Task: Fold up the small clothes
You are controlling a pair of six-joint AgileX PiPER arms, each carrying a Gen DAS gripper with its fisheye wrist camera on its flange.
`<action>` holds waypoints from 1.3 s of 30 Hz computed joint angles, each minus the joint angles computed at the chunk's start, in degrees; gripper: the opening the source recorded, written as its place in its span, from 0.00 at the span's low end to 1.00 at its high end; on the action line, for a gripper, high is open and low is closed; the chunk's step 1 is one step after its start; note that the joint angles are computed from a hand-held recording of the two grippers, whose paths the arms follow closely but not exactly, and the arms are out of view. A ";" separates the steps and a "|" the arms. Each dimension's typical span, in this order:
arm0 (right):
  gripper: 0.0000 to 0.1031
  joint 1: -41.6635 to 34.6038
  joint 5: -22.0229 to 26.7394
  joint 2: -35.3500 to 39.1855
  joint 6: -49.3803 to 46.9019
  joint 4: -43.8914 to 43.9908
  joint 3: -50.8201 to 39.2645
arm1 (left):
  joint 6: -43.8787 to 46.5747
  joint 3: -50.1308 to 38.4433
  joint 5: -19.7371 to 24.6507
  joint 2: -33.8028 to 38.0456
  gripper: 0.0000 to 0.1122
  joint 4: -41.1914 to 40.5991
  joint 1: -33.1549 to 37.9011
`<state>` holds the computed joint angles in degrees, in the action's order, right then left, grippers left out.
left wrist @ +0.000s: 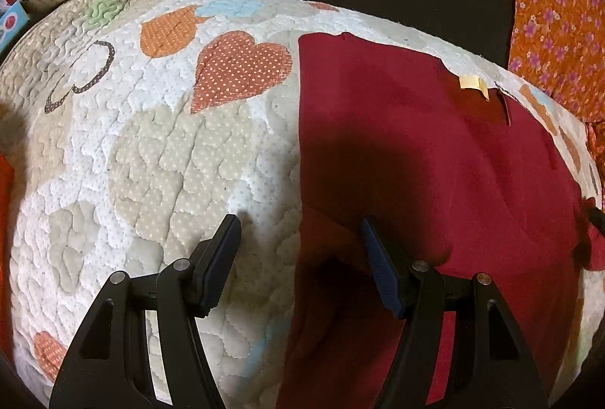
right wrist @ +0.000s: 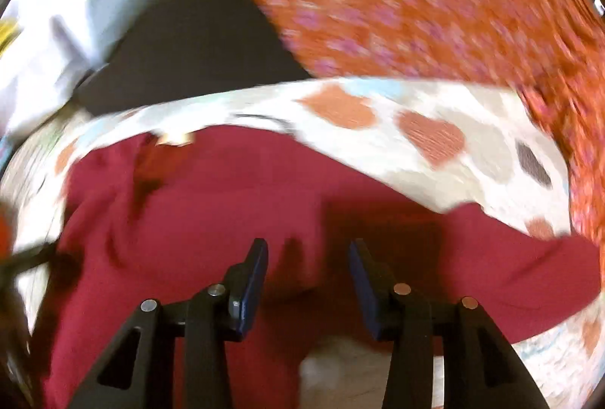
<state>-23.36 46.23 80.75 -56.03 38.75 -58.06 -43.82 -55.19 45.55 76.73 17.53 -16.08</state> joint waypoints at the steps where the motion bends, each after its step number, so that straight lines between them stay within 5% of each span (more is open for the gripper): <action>1: 0.41 -0.26 1.81 2.42 0.45 0.03 -1.90 | -0.26 0.24 -0.23 -0.08 0.59 0.14 -0.04; 3: 0.26 1.19 6.32 7.86 2.05 -0.07 -5.85 | -0.45 0.63 -0.78 -0.15 0.59 0.00 0.05; 5: 0.07 3.12 3.99 7.19 2.89 -0.91 -5.30 | 0.40 0.70 -1.16 -0.44 0.59 -1.69 1.03; 8: 0.07 1.76 0.50 3.17 -2.95 6.18 -2.47 | -1.06 1.09 -1.91 -2.12 0.59 -1.92 1.88; 12: 0.07 4.47 -6.80 5.84 3.15 0.07 -2.68 | -1.66 0.38 -0.57 0.20 0.59 0.00 0.38; 16: 0.12 -1.31 1.14 8.79 0.64 3.10 -4.47 | -2.85 0.27 -0.02 0.14 0.59 1.72 -0.86; 20: 0.23 -16.25 10.26 5.42 -1.08 7.29 -4.51 | -1.73 0.29 -0.29 -0.74 0.59 -0.78 0.30; 26: 0.36 -36.04 11.06 13.72 9.83 6.49 -12.09 | -1.35 0.34 -0.81 -2.37 0.59 -2.57 0.38; 30: 0.37 -39.31 11.05 21.94 17.01 5.28 -17.32 | -1.55 0.12 -0.61 -2.88 0.59 -2.52 0.30; 34: 0.38 -39.73 8.54 25.75 12.05 15.69 -17.94 | -1.24 -0.05 -0.67 -2.70 0.59 -2.84 0.99; 36: 0.33 -38.97 8.19 28.00 9.57 18.50 -20.17 | -0.87 -0.26 -0.65 -2.56 0.59 -3.07 1.28; 38: 0.07 -38.05 10.54 29.92 12.25 17.03 -24.23 | -0.39 -0.37 -0.46 -2.83 0.59 -3.21 1.72; 39: 0.07 -38.51 13.95 30.12 12.48 18.50 -25.70 | -0.05 -0.41 -0.49 -3.13 0.59 -3.48 2.23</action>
